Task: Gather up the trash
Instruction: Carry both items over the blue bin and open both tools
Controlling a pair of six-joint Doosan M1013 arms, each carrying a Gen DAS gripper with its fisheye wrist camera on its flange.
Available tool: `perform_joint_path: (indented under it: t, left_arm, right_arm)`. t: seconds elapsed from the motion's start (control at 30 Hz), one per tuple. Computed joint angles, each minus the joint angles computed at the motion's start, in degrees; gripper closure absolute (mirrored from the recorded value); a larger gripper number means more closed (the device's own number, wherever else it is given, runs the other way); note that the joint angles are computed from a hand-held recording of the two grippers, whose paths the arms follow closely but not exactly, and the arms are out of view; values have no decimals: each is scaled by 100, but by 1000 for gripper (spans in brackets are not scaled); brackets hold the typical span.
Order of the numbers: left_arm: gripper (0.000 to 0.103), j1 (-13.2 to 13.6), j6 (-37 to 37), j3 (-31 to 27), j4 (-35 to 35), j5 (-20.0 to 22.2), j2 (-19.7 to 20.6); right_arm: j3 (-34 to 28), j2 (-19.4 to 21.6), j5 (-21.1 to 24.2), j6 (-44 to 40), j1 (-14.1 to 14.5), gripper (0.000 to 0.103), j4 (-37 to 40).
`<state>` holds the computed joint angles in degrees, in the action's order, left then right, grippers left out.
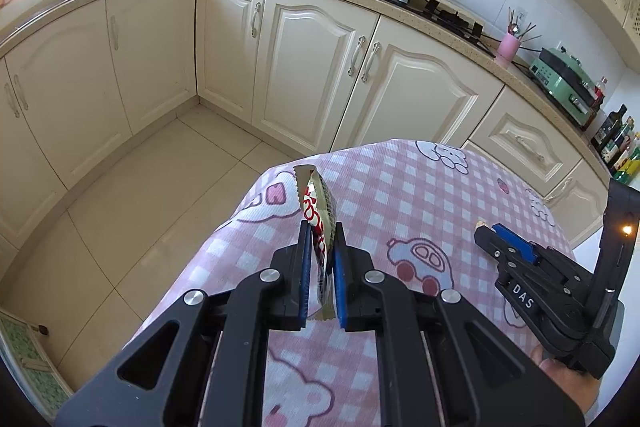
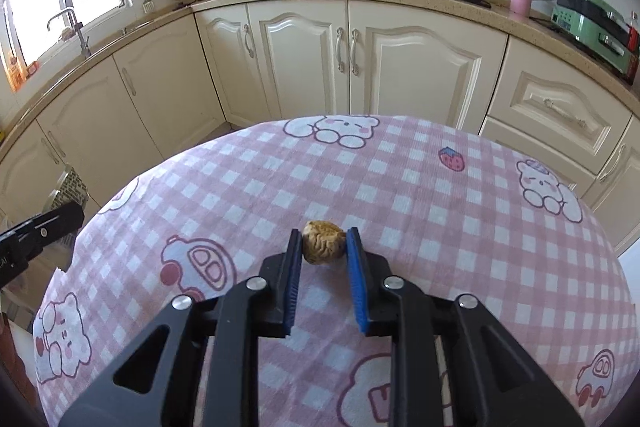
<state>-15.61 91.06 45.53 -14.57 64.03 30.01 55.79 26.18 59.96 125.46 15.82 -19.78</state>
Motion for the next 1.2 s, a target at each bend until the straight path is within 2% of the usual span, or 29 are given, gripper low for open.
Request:
perform_joint_path:
  t: [0.1,0.33,0.53,0.77,1.0,1.2]
  left_arm:
    - [94,105,50,311,-82,-167,-247]
    - [94,470,-131,1172,69,-541,-929]
    - [94,912,-280,1856,159,-632,-1431]
    - [94,1292,-288,2307,179,-455,-1668]
    - [93,1634,-337,2480,153,-170,-1647]
    - [93,1734,-313,2484,54,-50,-1546]
  right_arm:
    - [24,-66,-193,-92,99,81,125]
    - [-142,-138,-751,-704,554,81,741]
    - [-413,-66,-852,-1230,1043,81,1251]
    - [-699,168,-690,-1374,1534,81,1518]
    - [-1062,523,-420,-1414,1808,81,1680]
    - [-1383,816,-205,-1366,1913,81,1705]
